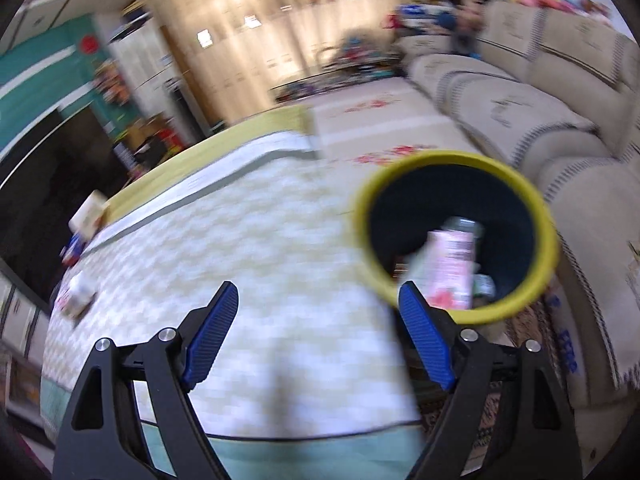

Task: Collect trash
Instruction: 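Grasp the white supplement bottle with the right gripper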

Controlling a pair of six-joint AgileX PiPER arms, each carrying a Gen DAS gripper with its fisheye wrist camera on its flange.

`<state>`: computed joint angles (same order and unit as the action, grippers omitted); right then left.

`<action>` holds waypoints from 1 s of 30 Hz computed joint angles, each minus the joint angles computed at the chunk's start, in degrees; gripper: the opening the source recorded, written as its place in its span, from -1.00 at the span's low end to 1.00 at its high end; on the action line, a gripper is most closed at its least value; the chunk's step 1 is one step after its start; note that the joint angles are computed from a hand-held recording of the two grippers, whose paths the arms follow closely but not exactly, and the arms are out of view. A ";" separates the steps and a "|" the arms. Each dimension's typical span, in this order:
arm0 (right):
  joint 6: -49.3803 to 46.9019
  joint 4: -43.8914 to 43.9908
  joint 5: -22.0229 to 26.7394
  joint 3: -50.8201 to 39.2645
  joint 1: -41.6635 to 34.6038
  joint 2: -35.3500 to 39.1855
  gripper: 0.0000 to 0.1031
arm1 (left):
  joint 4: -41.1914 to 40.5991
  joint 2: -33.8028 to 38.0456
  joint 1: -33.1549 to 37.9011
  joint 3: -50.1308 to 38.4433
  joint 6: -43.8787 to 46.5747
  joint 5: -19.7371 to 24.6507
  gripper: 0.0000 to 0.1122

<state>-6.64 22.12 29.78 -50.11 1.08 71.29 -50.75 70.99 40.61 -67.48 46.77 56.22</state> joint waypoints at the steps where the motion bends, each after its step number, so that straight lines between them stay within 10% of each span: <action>1: 3.70 -2.85 -0.62 -1.27 4.42 1.01 0.51 | -1.31 0.13 3.25 0.40 1.89 0.90 0.75; 13: 32.94 -31.53 1.04 -28.31 42.05 22.42 0.57 | -7.78 8.42 21.74 -2.15 13.14 8.58 0.75; 30: 17.50 -26.89 19.64 -58.74 44.20 44.78 0.75 | -7.69 10.04 20.52 -0.42 13.83 9.27 0.75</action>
